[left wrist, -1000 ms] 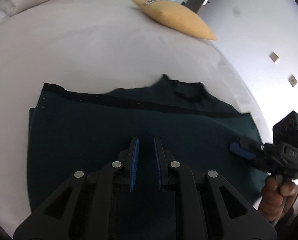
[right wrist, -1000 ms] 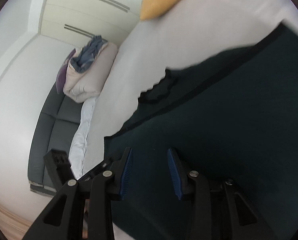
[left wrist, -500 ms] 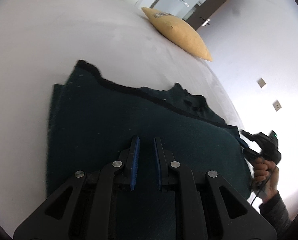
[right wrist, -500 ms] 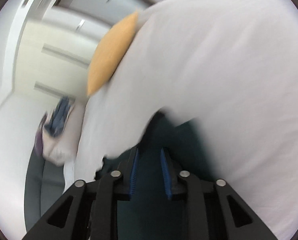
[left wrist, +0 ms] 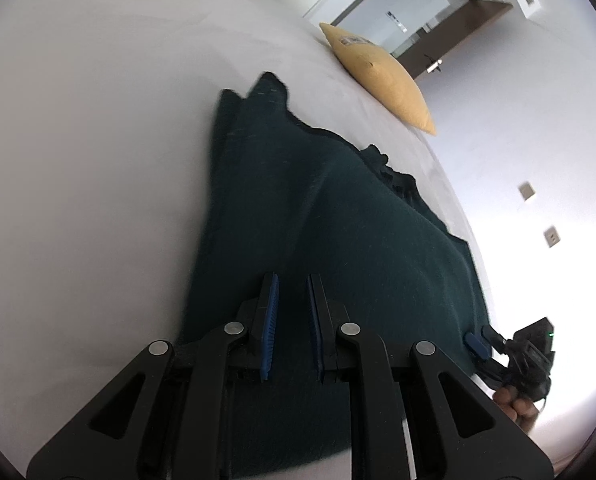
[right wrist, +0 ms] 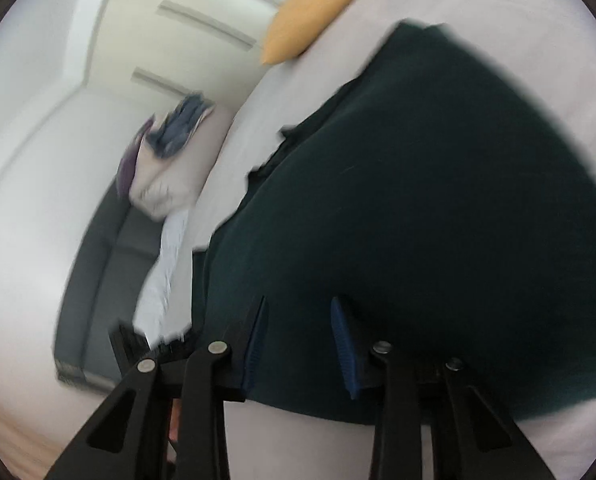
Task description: Fold small clothes
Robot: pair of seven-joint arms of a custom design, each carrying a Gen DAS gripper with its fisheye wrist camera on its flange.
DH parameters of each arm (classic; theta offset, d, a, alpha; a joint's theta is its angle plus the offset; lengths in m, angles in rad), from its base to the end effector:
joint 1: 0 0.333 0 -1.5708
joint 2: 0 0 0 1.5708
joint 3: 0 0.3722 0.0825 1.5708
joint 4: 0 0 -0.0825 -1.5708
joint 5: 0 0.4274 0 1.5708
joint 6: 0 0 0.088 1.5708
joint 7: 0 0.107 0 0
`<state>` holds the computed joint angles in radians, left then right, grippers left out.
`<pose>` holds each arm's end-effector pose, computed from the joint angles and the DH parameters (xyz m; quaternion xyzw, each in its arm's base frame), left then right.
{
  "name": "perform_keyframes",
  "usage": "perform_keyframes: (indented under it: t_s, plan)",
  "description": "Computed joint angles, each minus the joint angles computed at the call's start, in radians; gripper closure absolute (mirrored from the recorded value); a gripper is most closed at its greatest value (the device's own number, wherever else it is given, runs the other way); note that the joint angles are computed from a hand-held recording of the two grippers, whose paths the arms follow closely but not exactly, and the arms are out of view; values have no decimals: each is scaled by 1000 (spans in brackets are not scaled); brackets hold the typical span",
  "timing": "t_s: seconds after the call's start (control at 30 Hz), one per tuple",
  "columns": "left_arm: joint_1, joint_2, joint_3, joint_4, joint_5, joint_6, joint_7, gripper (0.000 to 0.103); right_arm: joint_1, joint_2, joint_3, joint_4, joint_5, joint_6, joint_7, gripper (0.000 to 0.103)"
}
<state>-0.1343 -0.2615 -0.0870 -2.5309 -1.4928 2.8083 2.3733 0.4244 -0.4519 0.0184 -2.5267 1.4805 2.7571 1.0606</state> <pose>0.4647 -0.0560 0.4221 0.7297 -0.5340 0.4271 0.0010 0.4180 0.1532 0.5094 -0.5108 0.6923 0.1214 0.4951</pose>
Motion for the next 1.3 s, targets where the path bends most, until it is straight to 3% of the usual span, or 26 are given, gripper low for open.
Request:
perform_keyframes:
  t_s: [0.17,0.33,0.37,0.4,0.47,0.5,0.6,0.7,0.87,0.97,1.23,1.27,1.3]
  plan:
    - [33,-94,39,-90,-9,-82,-9,89,-67,-102,-1,-80,-170,98,200,64]
    - [72,-251,58,-200,143,-82,-194,85,-119,-237,7,-164,-324,132,397,45]
    - [76,-267,64,-212,183,-78,-241,71,-122,-261,10,-172,-352,127,425,42]
    - [75,-289,85,-227,199,-88,-258,40,-110,-278,6,-178,-368,125,439,41]
    - [49,-315,132,-237,149,-89,-242,21,-71,-279,-4,-169,-389,124,462,41]
    - [50,-314,144,-232,169,-112,-254,19,-41,-271,-12,-159,-390,131,465,41]
    - [56,-261,177,-180,283,-247,-305,18,72,-246,-61,-122,-387,140,435,41]
    - [64,-170,212,-107,295,-382,-291,18,178,-189,-104,-70,-385,147,410,41]
    - [117,-24,231,14,283,-604,-298,18,268,-119,-141,-3,-362,117,347,41]
    - [152,65,222,93,310,-725,-313,18,275,-83,-134,25,-325,96,310,41]
    - [229,179,123,205,307,-814,-286,21,215,69,-74,163,-284,-13,241,41]
    - [237,187,113,212,298,-818,-282,29,208,86,-68,179,-275,-27,232,41]
    - [245,192,108,210,286,-828,-275,44,199,112,-60,203,-274,-45,228,41]
